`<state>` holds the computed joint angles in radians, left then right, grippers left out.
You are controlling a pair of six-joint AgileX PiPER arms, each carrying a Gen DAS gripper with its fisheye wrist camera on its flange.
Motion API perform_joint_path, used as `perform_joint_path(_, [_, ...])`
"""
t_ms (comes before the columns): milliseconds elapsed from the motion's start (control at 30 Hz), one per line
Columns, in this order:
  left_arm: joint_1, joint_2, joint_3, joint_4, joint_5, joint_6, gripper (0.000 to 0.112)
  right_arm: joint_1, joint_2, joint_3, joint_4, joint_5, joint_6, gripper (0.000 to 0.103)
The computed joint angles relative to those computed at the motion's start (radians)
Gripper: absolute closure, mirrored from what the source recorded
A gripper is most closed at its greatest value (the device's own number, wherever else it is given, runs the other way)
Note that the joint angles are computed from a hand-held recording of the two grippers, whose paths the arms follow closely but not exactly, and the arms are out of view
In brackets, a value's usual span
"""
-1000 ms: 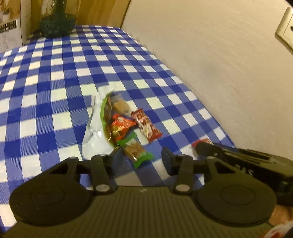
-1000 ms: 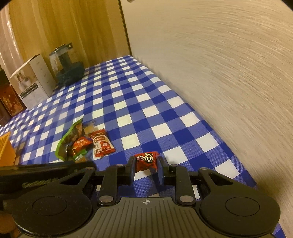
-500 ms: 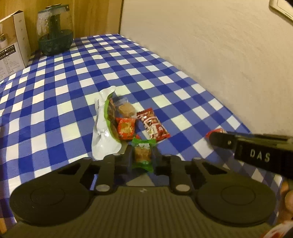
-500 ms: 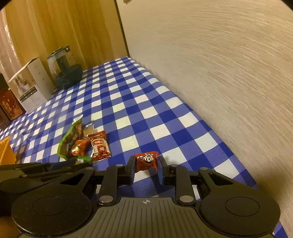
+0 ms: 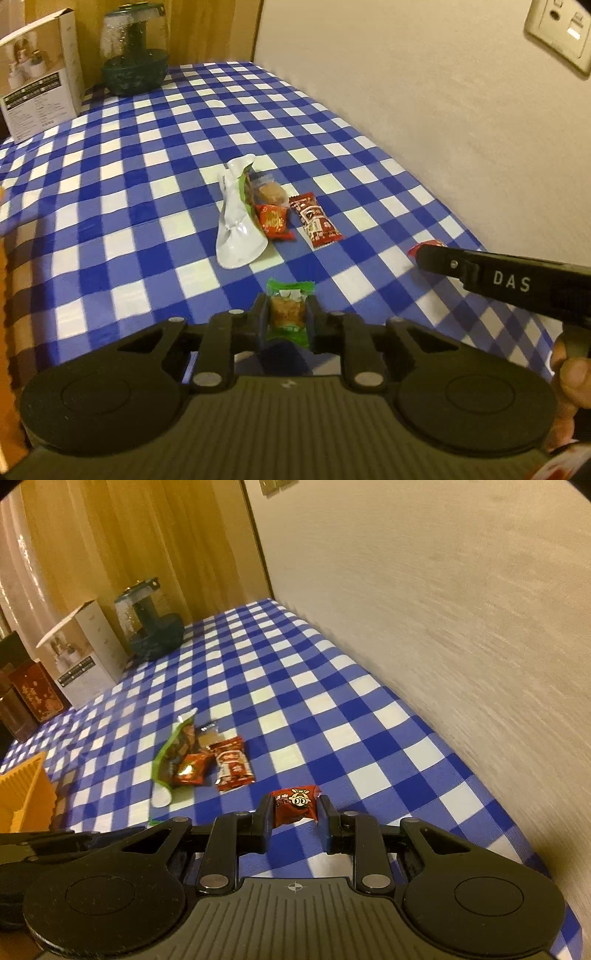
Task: Organize snacks
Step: 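Carry the red packet and green candy over the orange tray with both tools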
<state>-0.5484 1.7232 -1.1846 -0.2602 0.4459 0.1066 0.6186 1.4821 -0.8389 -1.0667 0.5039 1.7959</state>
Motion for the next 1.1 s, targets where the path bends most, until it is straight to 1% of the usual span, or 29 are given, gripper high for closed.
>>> perform_joint_path(67, [0.009, -0.045, 0.027, -0.01, 0.019, 0.003, 0.094, 0.04, -0.018, 0.002, 0.006, 0.032, 0.019, 0.078])
perform_joint_path(233, [0.045, -0.176, 0.085, -0.044, 0.097, 0.038, 0.094, 0.164, -0.06, -0.006, 0.049, 0.121, 0.049, 0.078])
perform_joint_path(333, [0.081, -0.261, 0.111, -0.081, 0.164, 0.086, 0.094, 0.263, -0.078, -0.03, 0.085, 0.207, 0.063, 0.078])
perform_joint_path(567, [0.161, -0.458, 0.167, -0.056, 0.296, 0.091, 0.094, 0.492, -0.075, -0.132, 0.144, 0.416, 0.096, 0.078])
perform_joint_path(667, [0.199, -0.531, 0.185, -0.051, 0.341, 0.112, 0.094, 0.568, -0.052, -0.189, 0.159, 0.487, 0.094, 0.078])
perform_joint_path(800, [0.279, -0.61, 0.195, -0.084, 0.408, 0.162, 0.094, 0.642, -0.008, -0.27, 0.176, 0.551, 0.074, 0.078])
perform_joint_path(900, [0.342, -0.658, 0.201, -0.105, 0.455, 0.213, 0.094, 0.68, 0.032, -0.337, 0.18, 0.584, 0.046, 0.078])
perform_joint_path(1100, [0.557, -0.73, 0.223, -0.208, 0.575, 0.376, 0.094, 0.72, 0.111, -0.463, 0.183, 0.619, -0.02, 0.078])
